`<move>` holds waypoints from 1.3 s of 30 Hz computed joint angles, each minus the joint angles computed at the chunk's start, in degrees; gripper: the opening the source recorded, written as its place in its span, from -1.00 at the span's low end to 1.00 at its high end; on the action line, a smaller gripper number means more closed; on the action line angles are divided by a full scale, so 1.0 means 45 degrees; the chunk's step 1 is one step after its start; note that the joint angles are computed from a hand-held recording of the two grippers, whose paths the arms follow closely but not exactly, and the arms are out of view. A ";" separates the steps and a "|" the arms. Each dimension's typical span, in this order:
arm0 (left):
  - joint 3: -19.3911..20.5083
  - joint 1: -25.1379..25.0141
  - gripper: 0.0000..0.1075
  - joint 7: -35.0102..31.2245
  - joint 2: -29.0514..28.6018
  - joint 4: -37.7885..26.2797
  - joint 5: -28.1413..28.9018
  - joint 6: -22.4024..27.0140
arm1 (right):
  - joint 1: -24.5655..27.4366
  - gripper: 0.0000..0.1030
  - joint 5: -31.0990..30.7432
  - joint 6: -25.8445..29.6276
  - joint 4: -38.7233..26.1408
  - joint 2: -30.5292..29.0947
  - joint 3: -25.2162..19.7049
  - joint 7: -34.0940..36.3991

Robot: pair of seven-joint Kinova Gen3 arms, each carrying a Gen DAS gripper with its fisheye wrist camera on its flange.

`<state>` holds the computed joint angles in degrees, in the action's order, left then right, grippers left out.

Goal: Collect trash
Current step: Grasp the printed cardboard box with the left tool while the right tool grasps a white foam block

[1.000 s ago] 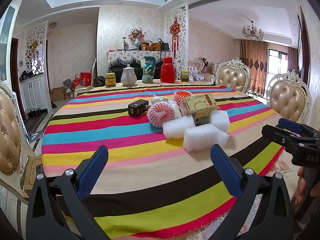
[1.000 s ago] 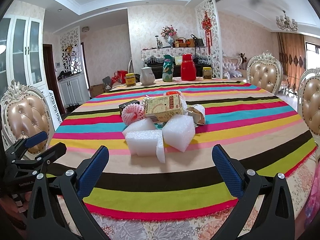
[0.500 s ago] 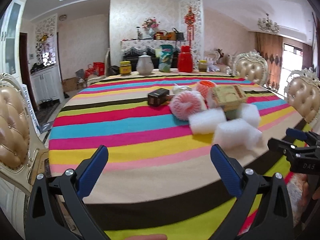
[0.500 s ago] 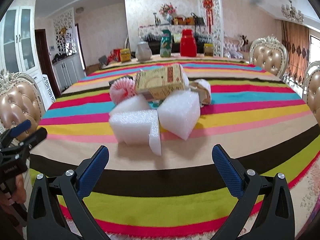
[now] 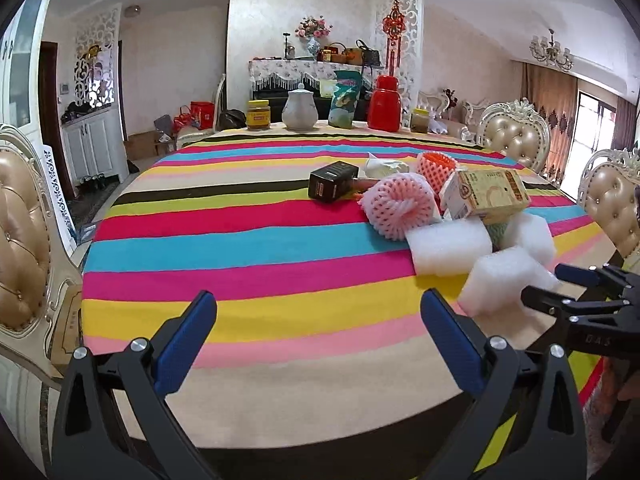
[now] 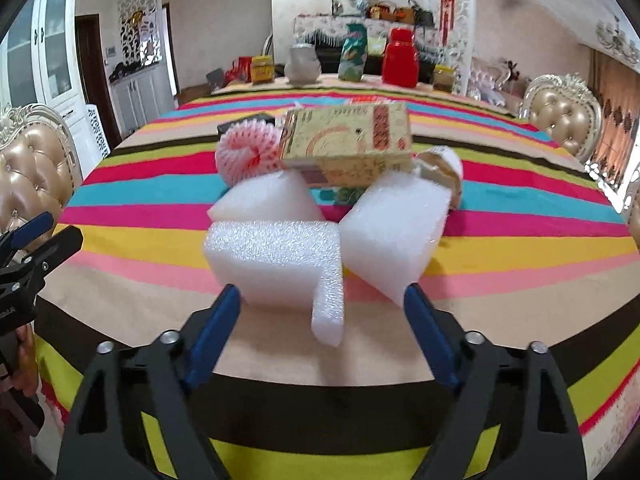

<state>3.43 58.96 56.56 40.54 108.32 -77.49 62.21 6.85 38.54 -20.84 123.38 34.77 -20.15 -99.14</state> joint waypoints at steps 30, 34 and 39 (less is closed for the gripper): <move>-0.1150 -0.1441 0.83 -0.7140 0.1670 -0.6238 0.1227 -0.4557 | 0.7211 -0.61 0.6505 -0.2058 -0.0646 0.0874 -0.1434 -0.4104; -0.1345 -0.1574 0.83 -0.8123 0.2156 -0.7323 0.2426 -0.5076 | 0.7225 -0.61 0.6906 -0.2436 -0.0955 0.0899 -0.0693 -0.4786; -0.1176 -0.1834 0.83 -0.9262 0.2998 -0.9157 0.4285 -0.4208 | 0.7129 -0.61 0.7381 -0.3077 -0.1132 0.1005 0.0127 -0.5562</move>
